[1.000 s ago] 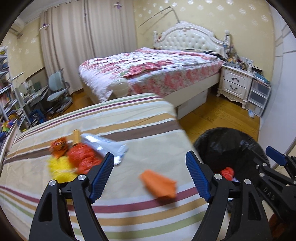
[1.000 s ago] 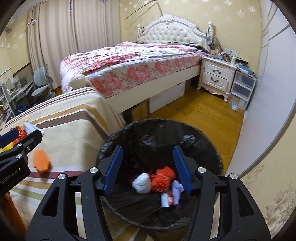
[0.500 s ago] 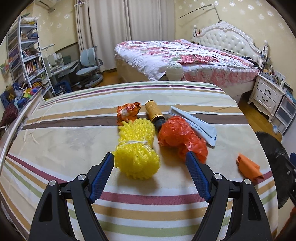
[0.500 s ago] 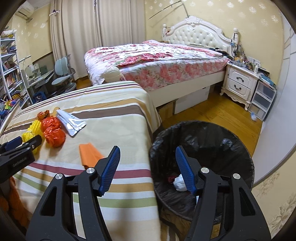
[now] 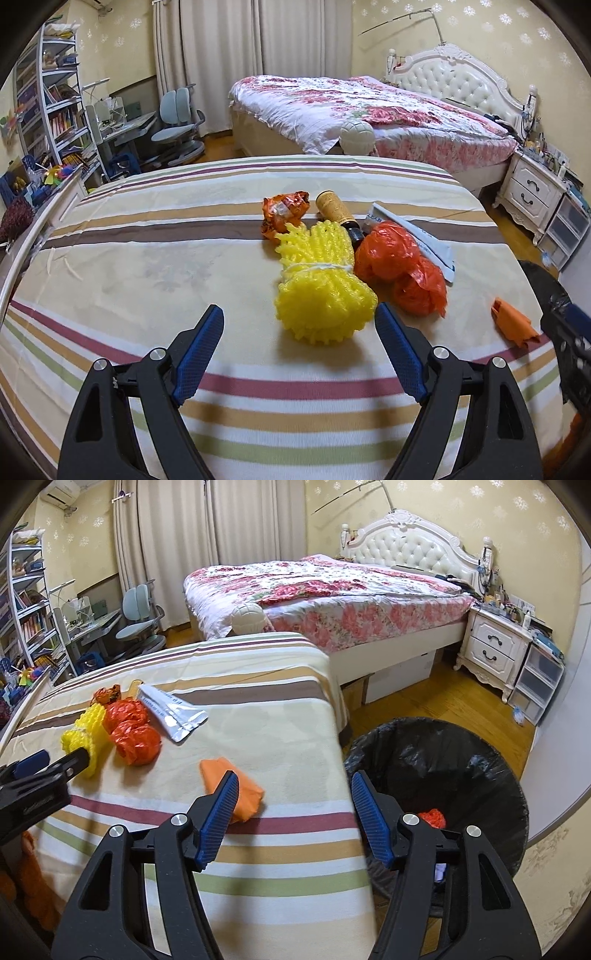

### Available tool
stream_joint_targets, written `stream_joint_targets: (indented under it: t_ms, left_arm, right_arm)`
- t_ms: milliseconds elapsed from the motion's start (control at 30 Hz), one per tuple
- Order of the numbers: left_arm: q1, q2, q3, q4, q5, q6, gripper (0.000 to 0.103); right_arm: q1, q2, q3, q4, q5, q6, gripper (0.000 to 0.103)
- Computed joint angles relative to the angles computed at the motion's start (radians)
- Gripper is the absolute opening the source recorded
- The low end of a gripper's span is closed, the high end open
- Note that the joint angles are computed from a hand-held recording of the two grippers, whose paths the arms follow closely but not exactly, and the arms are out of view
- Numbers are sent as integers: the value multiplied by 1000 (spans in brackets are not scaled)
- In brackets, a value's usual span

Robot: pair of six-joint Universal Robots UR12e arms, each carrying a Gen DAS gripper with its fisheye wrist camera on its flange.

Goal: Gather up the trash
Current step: 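Move the left tool to the yellow mesh net and grasp it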

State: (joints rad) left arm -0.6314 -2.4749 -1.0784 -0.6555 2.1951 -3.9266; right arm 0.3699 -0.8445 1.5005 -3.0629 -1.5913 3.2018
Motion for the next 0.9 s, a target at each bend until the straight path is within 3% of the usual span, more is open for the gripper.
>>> stream_joint_targets:
  t_ms: [133, 167, 233, 300, 433, 800, 867, 900]
  left_arm:
    - [12, -3, 5, 6, -45, 15, 79]
    - [13, -3, 3, 11, -50, 16, 75]
    - [18, 2, -9, 21, -81, 23, 56]
    - [23, 10, -28, 45, -114, 23, 50]
    - [20, 18, -48, 76, -117, 30, 43]
    - [1, 76, -154, 106, -102, 21, 41]
    - [-1, 85, -168, 104, -96, 10, 48]
    - [-2, 88, -173, 103, -97, 5, 56]
  right_arm:
    - [5, 0, -1, 4, -2, -11, 62]
    - [6, 0, -1, 4, -3, -13, 63]
    - [8, 2, -2, 5, -10, -14, 63]
    - [9, 3, -4, 9, -12, -17, 63]
    - [12, 4, -4, 5, -22, -20, 63]
    - [11, 4, -2, 2, -27, -25, 63]
    - [11, 4, -2, 1, -28, -24, 63]
    - [12, 4, -2, 1, -28, -24, 63]
